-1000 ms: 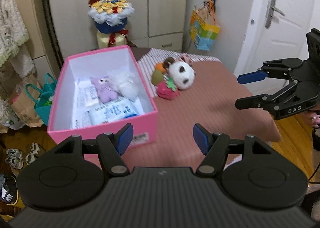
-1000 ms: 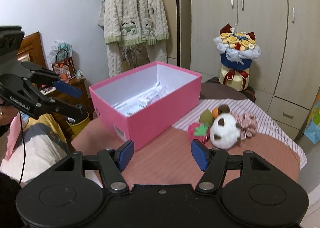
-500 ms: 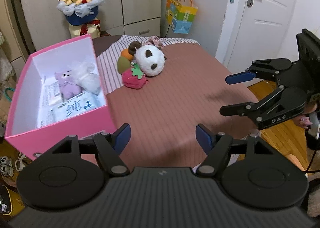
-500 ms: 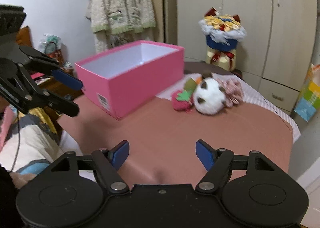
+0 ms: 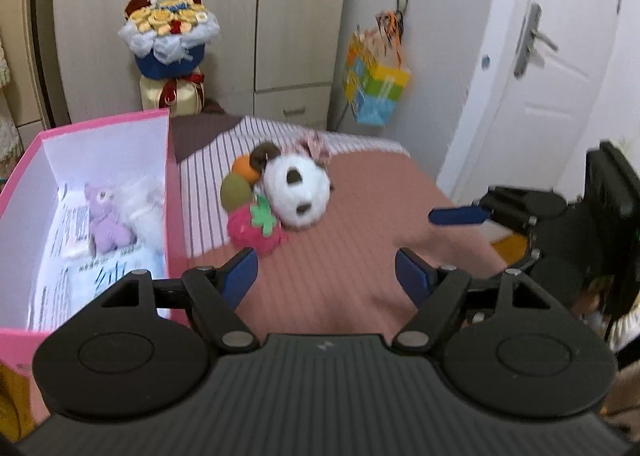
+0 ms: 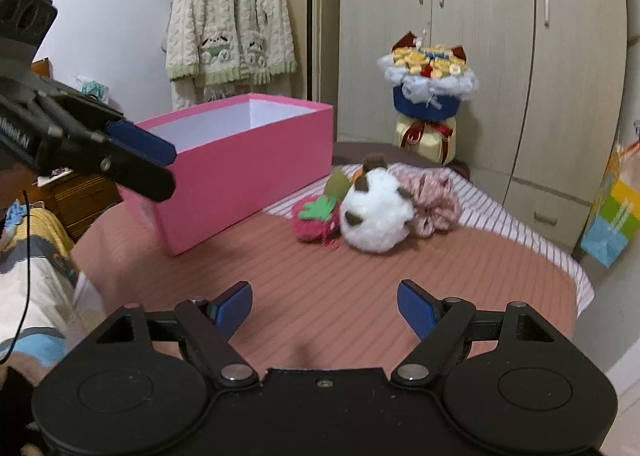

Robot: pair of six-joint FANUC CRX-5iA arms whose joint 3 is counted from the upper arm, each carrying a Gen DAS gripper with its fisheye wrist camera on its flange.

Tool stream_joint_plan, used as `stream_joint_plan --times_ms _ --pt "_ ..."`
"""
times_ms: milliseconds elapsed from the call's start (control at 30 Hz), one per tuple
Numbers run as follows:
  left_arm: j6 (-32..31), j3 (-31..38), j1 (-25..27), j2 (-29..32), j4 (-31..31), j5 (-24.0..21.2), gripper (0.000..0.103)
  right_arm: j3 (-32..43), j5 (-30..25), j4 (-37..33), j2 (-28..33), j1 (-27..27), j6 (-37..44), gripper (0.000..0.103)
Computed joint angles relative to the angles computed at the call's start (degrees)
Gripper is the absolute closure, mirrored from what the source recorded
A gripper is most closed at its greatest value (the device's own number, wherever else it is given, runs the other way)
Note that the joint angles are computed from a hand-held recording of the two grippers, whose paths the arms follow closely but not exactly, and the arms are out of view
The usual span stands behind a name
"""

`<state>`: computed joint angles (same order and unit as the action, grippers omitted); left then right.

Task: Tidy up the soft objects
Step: 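Close both tools together on the white panda plush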

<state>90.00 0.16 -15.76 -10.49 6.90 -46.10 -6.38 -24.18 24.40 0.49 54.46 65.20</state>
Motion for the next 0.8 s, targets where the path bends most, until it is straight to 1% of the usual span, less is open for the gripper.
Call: stream_joint_plan --times_ms 67,133,167,300,333,400,467,533,667,733,767,800 --pt "1.0 0.0 -0.2 1.2 -0.3 2.6 0.028 0.0 2.3 0.8 1.0 -0.7 0.4 0.020" --pt "1.2 -0.2 -0.2 2.6 0.5 5.0 0.028 1.5 3.0 -0.5 2.4 -1.5 1.6 0.020" --pt "1.2 -0.3 -0.3 3.4 0.8 6.3 0.028 2.7 3.2 -2.5 3.2 -1.9 3.1 0.020" --pt "2.8 0.5 -0.6 6.7 0.1 10.3 0.029 11.2 0.7 -18.0 7.4 -4.2 15.8 0.020" --pt "3.1 0.8 -0.6 7.7 0.1 11.3 0.029 13.0 0.3 -20.3 8.6 -4.8 17.8 0.020" --pt "5.5 2.2 -0.7 9.6 -1.8 12.7 0.030 15.8 0.0 -22.8 10.8 -5.7 19.9 0.020" --pt "8.0 4.1 -0.9 11.6 -4.3 13.0 0.030 19.2 -1.1 -26.5 13.1 -6.9 22.3 0.020" --pt "11.0 6.8 -1.1 14.0 -7.4 12.2 0.031 24.3 -4.4 -31.5 16.0 -8.6 24.9 0.020" --pt "15.3 11.8 -1.4 18.0 -12.4 10.0 0.033 32.3 -10.4 -39.3 20.7 -11.4 29.2 0.020" --pt "20.0 14.5 -1.8 19.8 -15.8 8.3 0.034 36.3 -13.8 -44.3 23.0 -13.1 31.5 0.020" --pt "20.6 14.9 -1.8 20.2 -15.9 8.3 0.034 37.7 -14.9 -45.5 23.9 -13.6 31.5 0.020" --pt "19.7 14.8 -1.6 20.5 -14.9 8.6 0.034 38.8 -15.7 -45.9 24.8 -13.9 30.8 0.020"
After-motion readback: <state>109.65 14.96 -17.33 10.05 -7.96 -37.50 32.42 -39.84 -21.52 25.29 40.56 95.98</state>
